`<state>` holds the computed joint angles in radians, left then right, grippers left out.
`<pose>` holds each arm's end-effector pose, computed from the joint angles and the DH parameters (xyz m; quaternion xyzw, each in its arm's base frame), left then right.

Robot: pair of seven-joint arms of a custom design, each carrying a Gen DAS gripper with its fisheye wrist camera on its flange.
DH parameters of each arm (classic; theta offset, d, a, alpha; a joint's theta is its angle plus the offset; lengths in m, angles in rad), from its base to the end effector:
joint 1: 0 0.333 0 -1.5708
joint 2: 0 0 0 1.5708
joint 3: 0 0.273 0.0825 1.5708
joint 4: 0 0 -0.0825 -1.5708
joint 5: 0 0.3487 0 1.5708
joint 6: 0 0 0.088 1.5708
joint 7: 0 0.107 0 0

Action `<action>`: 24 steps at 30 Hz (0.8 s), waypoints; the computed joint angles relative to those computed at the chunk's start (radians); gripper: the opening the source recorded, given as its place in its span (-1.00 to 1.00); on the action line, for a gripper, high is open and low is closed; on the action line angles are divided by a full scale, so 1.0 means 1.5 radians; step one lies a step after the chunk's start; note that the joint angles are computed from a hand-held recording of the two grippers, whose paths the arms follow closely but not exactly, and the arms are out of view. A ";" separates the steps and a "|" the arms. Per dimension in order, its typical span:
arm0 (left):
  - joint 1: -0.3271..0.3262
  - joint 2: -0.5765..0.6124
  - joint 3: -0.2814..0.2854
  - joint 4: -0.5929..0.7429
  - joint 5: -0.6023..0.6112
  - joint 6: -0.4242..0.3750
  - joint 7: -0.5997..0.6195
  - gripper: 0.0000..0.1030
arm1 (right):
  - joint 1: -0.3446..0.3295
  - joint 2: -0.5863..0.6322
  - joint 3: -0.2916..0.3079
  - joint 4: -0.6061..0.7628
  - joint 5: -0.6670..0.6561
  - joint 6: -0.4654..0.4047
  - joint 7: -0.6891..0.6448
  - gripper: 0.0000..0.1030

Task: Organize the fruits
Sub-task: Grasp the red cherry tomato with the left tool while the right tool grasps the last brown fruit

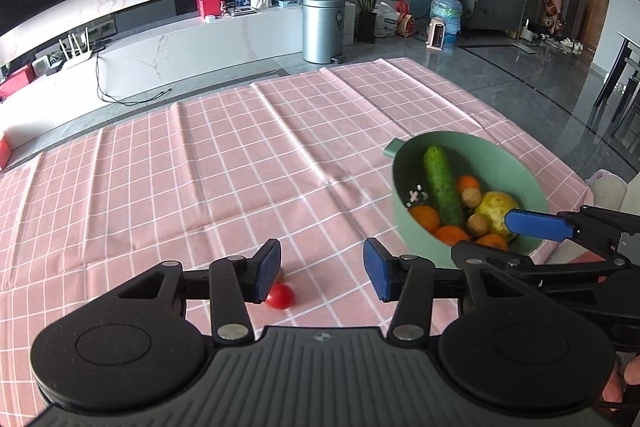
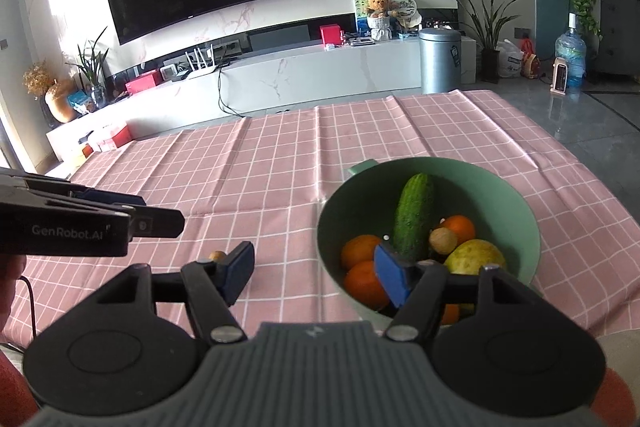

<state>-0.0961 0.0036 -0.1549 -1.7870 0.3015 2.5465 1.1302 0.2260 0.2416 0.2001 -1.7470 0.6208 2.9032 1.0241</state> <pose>0.5600 -0.1474 0.5922 -0.6546 0.6504 -0.2775 0.2674 0.5935 0.2178 0.5075 -0.7376 0.4852 -0.1695 0.4380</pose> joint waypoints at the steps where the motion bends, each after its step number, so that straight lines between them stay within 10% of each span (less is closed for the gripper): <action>1: 0.002 -0.006 0.002 -0.011 0.003 0.008 -0.003 0.10 | 0.004 0.001 0.000 -0.001 -0.005 0.000 0.003 0.29; 24: 0.044 -0.041 0.023 -0.134 -0.142 0.065 0.031 0.09 | 0.029 0.071 0.041 0.026 -0.127 0.045 0.017 0.27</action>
<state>-0.0304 -0.0574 -0.1206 -1.9886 0.0881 2.6436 1.1763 0.2688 0.3482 0.2609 -1.7088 0.4299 2.9701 1.0497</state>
